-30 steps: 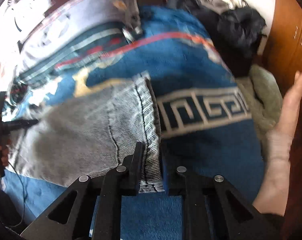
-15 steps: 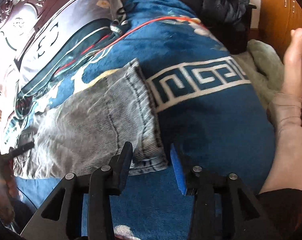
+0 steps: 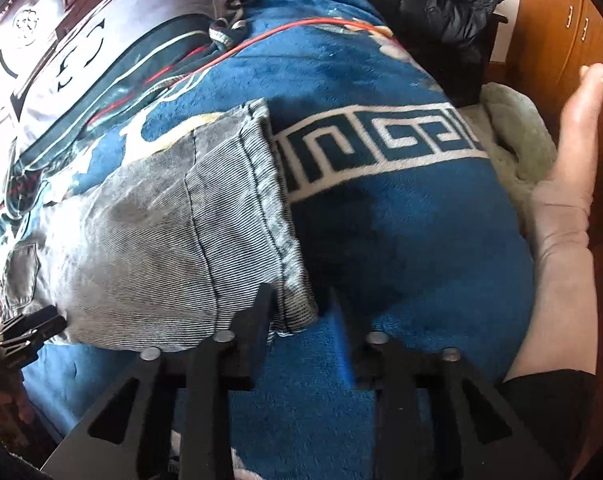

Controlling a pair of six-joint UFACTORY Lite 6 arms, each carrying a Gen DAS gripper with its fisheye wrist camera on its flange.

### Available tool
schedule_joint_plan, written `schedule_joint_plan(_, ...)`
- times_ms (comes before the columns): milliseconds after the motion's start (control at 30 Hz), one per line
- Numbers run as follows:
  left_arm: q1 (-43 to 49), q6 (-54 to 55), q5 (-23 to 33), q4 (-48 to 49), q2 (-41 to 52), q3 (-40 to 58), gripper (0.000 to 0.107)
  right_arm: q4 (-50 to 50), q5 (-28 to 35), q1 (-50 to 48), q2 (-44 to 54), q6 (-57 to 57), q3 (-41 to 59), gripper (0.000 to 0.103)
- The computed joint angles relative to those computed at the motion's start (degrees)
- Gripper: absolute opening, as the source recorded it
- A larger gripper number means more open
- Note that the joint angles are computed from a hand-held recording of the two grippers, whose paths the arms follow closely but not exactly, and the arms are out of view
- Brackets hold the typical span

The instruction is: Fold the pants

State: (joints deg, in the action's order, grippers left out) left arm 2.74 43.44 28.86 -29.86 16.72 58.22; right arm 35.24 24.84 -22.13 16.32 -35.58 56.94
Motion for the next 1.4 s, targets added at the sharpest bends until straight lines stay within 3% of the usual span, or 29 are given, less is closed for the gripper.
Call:
schedule_joint_plan(167,-0.8,4.0,2.6,-5.3,-2.1,1.1,0.056,14.1,1.8,-4.2,-4.0,-12.3,-0.7,0.047)
schedule_joint_plan(300,-5.7,0.8,2.8,-4.4,1.1,6.2,0.056,19.1,6.9,-2.8,5.3,-15.5,12.0,0.050)
schedule_joint_plan(500,-9.8,3.2,5.0,-12.1,6.5,11.9,0.056,8.3,8.2,3.1,26.1,-4.1,37.3,0.048)
schedule_joint_plan(533,-10.7,4.2,4.8,-13.0,7.1,12.0,0.056,7.0,9.0,3.5,29.4,-2.5,41.0,0.044)
schedule_joint_plan(567,-11.7,5.1,4.3,-13.7,7.7,12.0,0.056,5.0,10.1,3.7,32.3,-0.4,44.5,0.027)
schedule_joint_plan(600,-12.6,5.2,3.4,-13.5,8.0,11.8,0.056,1.5,9.5,4.5,34.5,2.8,46.7,0.021)
schedule_joint_plan(667,-14.2,4.4,1.0,-12.6,8.6,11.2,0.056,-0.1,7.4,4.9,33.2,1.8,45.2,0.014)
schedule_joint_plan(867,-14.8,9.3,-3.9,-19.2,9.3,8.5,0.056,13.5,-3.4,5.3,25.8,-12.3,35.2,0.011)
schedule_joint_plan(933,-15.9,9.8,-6.6,-19.1,8.4,7.0,0.056,8.4,-5.6,6.8,27.5,-8.7,36.4,0.012)
schedule_joint_plan(1033,-16.7,6.4,-7.3,-15.6,7.8,7.1,0.056,7.3,-4.0,6.1,31.4,-6.2,39.0,0.016)
schedule_joint_plan(1067,-16.5,4.2,-6.3,-13.8,7.7,7.9,0.056,11.7,-3.3,4.8,30.6,-9.2,37.8,0.027)
schedule_joint_plan(1100,-16.3,3.2,-5.4,-13.3,7.2,8.0,0.056,13.7,-3.1,4.0,29.2,-10.0,36.2,0.031)
schedule_joint_plan(1267,-15.7,8.3,-2.5,-18.7,2.1,5.0,0.056,17.6,4.3,-1.1,17.2,-13.6,24.7,0.033)
schedule_joint_plan(1400,-18.0,8.4,-1.6,-19.7,0.6,3.9,0.056,13.5,4.9,-2.1,8.7,-11.8,12.9,0.033)
